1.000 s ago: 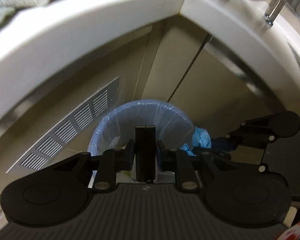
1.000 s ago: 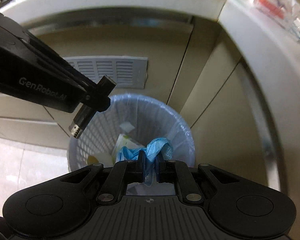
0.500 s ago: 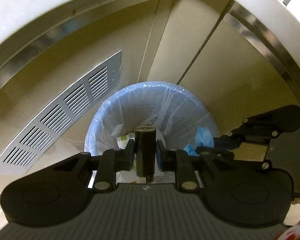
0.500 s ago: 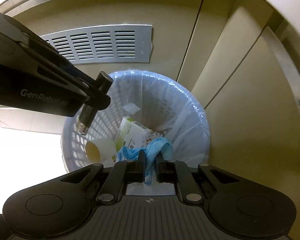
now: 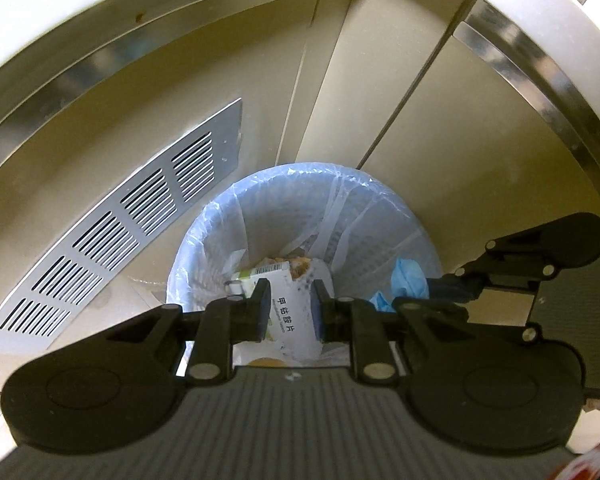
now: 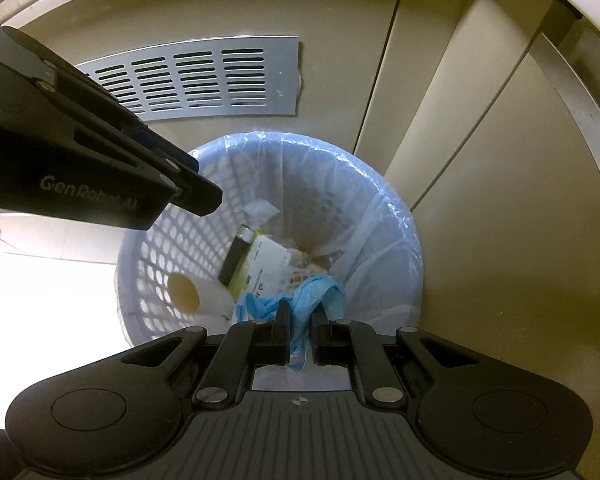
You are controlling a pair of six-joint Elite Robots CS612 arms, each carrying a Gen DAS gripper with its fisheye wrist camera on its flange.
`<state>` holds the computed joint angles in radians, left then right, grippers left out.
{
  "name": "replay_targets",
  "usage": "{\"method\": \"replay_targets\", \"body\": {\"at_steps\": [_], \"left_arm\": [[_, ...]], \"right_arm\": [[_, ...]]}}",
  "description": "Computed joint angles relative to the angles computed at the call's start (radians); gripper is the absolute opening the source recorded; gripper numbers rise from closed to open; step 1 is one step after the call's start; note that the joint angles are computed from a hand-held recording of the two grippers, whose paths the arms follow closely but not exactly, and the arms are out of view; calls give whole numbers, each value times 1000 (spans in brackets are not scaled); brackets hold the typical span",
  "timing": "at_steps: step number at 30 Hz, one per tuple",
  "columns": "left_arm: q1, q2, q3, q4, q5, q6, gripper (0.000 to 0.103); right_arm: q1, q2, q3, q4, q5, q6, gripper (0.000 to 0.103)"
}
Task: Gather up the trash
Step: 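Open the right tool over the wastebasket to drop the blue item, then move both tools back up to the counter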
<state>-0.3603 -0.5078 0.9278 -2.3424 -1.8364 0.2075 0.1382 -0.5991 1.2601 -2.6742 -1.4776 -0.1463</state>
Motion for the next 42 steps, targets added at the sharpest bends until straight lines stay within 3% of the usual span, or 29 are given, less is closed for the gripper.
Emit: {"method": "replay_targets", "body": {"at_steps": [16, 18, 20, 22, 33, 37, 42], "left_arm": [[4, -12, 19, -13, 28, -21, 19], [2, -16, 25, -17, 36, -24, 19], [1, -20, 33, -23, 41, -30, 19], [2, -23, 38, -28, 43, -36, 19], [11, -55, 84, -67, 32, -39, 19], [15, -81, 112, -109, 15, -30, 20], [21, -124, 153, -189, -15, -21, 30]], "right_arm": [[-1, 5, -6, -33, 5, 28, 10], [-2, 8, -10, -36, 8, 31, 15], [-2, 10, -13, -39, 7, 35, 33], [-2, 10, -13, -43, 7, 40, 42], [1, -18, 16, -58, -10, 36, 42], [3, -57, 57, -123, -9, 33, 42], [3, -107, 107, -227, -13, 19, 42]]}}
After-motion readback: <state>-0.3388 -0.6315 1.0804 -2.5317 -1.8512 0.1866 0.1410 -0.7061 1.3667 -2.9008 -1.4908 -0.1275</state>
